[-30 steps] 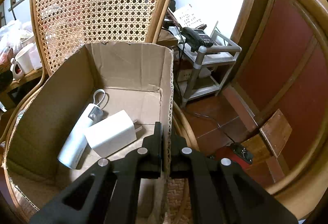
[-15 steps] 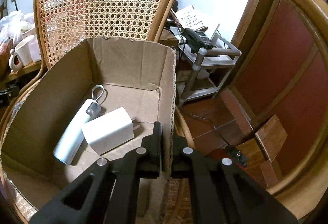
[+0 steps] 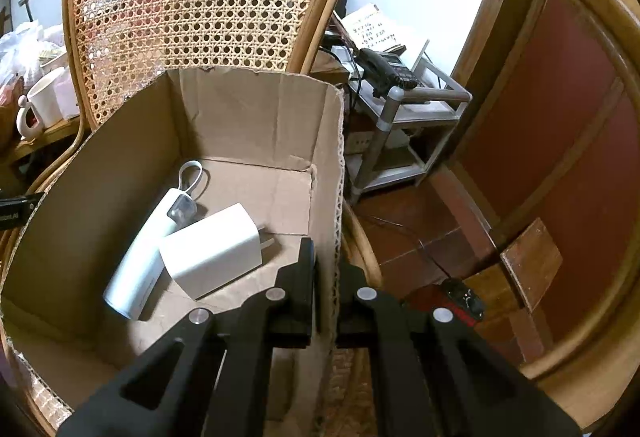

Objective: Organize rigid objects
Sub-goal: 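Move the left tool to the green 'Cheers' case and grasp it, then lift the green 'Cheers' case and carry it toward the box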

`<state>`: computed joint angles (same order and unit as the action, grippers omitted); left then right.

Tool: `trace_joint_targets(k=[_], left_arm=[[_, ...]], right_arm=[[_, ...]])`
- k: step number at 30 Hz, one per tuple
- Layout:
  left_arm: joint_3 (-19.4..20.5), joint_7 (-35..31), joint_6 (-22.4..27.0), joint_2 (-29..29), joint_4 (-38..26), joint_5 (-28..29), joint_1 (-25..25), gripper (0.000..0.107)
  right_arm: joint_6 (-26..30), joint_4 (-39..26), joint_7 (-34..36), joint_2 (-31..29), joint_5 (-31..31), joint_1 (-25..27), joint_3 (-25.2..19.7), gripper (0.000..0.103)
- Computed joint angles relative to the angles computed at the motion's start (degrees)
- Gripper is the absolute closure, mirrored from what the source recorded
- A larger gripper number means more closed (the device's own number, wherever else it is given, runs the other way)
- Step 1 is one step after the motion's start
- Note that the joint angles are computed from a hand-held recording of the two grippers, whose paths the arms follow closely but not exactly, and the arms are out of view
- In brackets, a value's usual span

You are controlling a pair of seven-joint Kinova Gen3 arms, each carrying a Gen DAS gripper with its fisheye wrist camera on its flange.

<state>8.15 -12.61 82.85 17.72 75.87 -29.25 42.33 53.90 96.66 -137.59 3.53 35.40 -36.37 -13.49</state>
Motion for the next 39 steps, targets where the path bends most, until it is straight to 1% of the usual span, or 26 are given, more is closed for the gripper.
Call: trace_joint_targets(k=[1,4,8,11,15,16,17,18,20,21,22,23,24,25,27,33,39], left_arm=[[0.08,-0.39,-0.34,0.05,-0.04,0.42,-0.29,0.007],[0.12,-2.20,0.62,1.36,-1.12,1.25,-0.59,0.007],[-0.33,-1.87,-1.09,0.53,0.28,2.28,-1.07,0.007],[-0.35,-0.96,-4.16,-0.99,2.87,3.49,-2.19,0.006],[-0.21,-0.17,-10.65,-4.14,7.70,7.88,-5.48,0.008],[0.76,-0.01,-11.64,-4.65,8.52,8.58,-6.88,0.009],[1.22,0.26,-11.69,-4.71,8.59,8.75,-7.22,0.009],[0.63,-0.04,-10.82,-4.35,8.09,8.63,-6.61,0.009],[1.35,-0.38,-6.76,-2.51,5.79,6.72,-5.88,0.009],[1.02,-0.56,-4.89,-1.68,4.71,5.40,-4.73,0.009],[-0.38,-1.34,-3.70,-1.04,3.79,4.80,-3.08,0.010],[-0.71,-1.71,-3.45,-0.81,3.43,4.49,-2.48,0.012],[-0.04,-1.72,-4.12,-1.05,3.60,4.52,-2.93,0.022],[0.99,-1.86,-5.73,-1.69,4.13,5.26,-4.08,0.035],[1.54,-2.33,-8.39,-2.78,4.95,6.95,-5.23,0.049],[0.93,-2.82,-8.49,-2.55,4.59,7.21,-4.79,0.050],[0.87,-4.52,-4.07,-0.95,1.49,5.71,-3.28,0.050]], right_arm=[[-0.08,0.01,0.05,-0.05,-0.15,0.06,0.03,0.096],[0.07,-0.03,0.15,-0.07,-0.06,0.08,0.01,0.096],[-0.04,-0.01,0.09,-0.11,-0.35,0.23,0.04,0.096],[-0.05,0.05,0.17,-0.14,-0.32,0.28,0.03,0.096],[-0.03,0.06,0.21,-0.16,-0.36,0.33,0.01,0.096],[-0.05,0.09,0.27,-0.20,-0.42,0.37,0.03,0.096],[-0.02,0.08,0.16,-0.16,-0.32,0.33,-0.01,0.096],[0.00,0.11,0.19,-0.19,-0.31,0.35,0.00,0.096],[0.08,-0.02,0.12,-0.07,-0.29,0.36,0.00,0.096],[0.12,-0.02,0.06,-0.06,-0.29,0.33,0.00,0.096],[0.15,-0.04,0.02,-0.03,-0.28,0.32,0.02,0.096],[0.16,-0.03,-0.05,-0.03,-0.27,0.31,0.04,0.096],[0.27,-0.09,-0.23,0.02,-0.19,0.23,0.01,0.096],[0.22,-0.01,-0.24,-0.04,-0.24,0.26,0.05,0.096],[0.43,-0.18,-0.59,0.12,-0.07,0.09,-0.02,0.096],[0.66,-0.35,-0.87,0.27,0.10,-0.16,0.08,0.096],[0.65,-0.35,-0.80,0.27,0.09,-0.17,0.11,0.096]])
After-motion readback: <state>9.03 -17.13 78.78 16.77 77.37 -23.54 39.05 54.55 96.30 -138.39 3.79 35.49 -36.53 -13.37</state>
